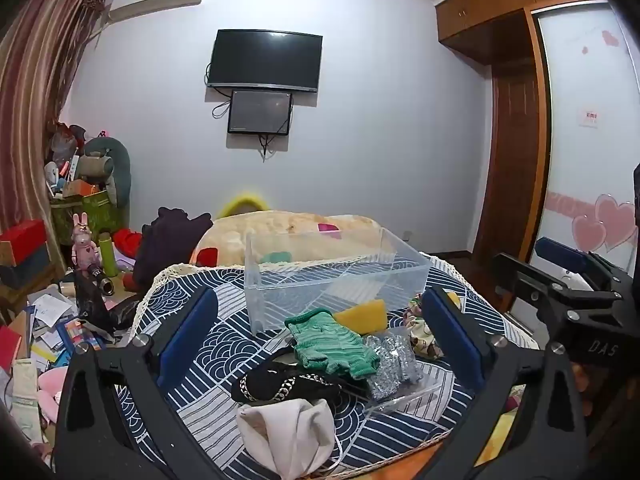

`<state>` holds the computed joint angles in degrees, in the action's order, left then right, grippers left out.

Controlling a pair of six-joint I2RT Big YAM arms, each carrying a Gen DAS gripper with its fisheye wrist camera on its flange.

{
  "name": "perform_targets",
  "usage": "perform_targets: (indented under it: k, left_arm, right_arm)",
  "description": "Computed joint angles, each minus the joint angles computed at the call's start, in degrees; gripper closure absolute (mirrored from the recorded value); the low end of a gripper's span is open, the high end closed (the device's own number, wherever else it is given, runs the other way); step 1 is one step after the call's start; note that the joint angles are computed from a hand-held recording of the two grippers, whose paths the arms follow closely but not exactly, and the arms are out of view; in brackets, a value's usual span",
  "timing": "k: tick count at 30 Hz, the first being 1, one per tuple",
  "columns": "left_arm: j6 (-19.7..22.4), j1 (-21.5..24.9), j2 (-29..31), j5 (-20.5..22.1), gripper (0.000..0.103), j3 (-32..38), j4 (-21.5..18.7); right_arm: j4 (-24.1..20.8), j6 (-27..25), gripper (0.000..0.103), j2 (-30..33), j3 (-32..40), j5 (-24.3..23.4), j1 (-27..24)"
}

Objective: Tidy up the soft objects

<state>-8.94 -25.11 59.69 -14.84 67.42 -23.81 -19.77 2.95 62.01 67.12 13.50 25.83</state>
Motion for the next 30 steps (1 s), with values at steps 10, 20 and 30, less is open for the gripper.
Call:
perform_targets:
  k: [10,20,30]
  left_arm:
    - [0.0,-0.2,1.2,-0.5,0.000,0.1,1.5]
    - [0.6,-1.1,0.4,-2.0,0.000,-0.4,2.0]
    - [0.7,-1.4,0.0,-2.3,0.000,-0.5,2.2]
  right_arm:
    - [0.4,0.4,0.000,-0.4,-0.5,-0.8,-0.4]
    - [0.7,1.0,0.000,-0.7,-0.6,-1.0,-0.3]
    - [1.3,0.8,0.000,-1.0,-1.0,-1.1,-0.2]
